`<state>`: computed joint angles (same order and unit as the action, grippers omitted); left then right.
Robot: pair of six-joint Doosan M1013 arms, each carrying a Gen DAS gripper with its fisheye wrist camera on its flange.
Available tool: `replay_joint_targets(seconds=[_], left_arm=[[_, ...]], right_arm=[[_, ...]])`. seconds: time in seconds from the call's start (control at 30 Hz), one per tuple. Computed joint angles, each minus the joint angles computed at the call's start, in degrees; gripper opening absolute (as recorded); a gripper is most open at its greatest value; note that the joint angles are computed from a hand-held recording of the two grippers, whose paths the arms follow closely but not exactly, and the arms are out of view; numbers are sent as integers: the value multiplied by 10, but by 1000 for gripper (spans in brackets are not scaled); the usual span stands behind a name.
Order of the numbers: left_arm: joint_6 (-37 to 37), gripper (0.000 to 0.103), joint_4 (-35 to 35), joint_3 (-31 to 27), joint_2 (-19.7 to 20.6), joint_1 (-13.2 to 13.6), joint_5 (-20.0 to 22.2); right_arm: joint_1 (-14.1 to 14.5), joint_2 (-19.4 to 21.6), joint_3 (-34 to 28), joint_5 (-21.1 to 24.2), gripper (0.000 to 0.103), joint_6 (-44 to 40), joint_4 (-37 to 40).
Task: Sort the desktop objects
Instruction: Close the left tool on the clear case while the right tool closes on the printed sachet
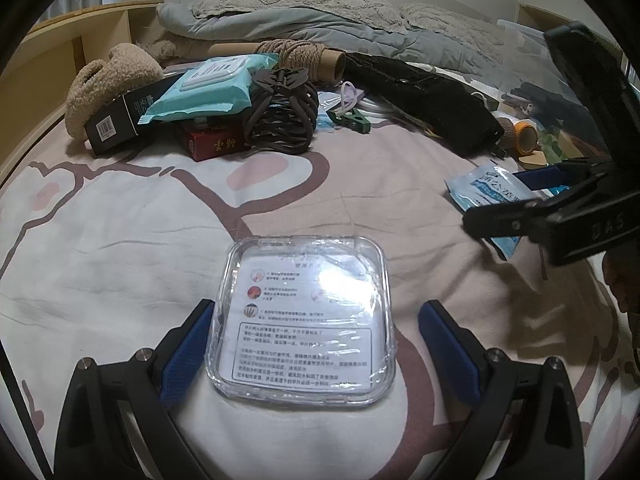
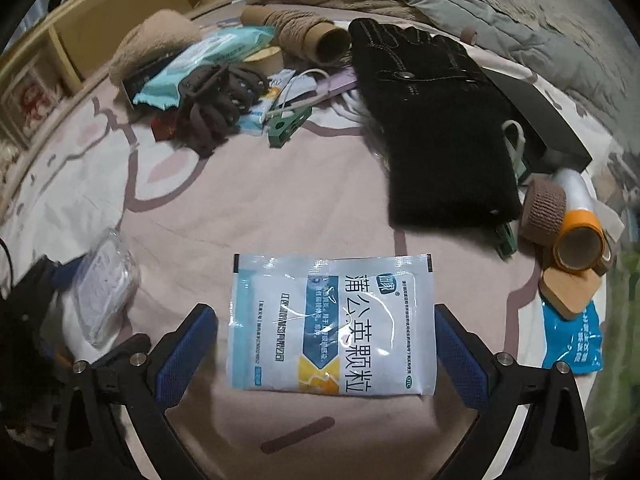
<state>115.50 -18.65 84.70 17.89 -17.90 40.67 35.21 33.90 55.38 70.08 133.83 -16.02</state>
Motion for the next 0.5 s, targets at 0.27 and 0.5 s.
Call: replay_joint_targets(seconds=[0.27,0.5], left_arm=[[-1,100,-3,-1,0,0,4],[-1,99,-9,-2,-1,1,8]], right_arm=[[0,14,-20,35,103,-18,-11],[1,6,-10,20,91,-54,-8]])
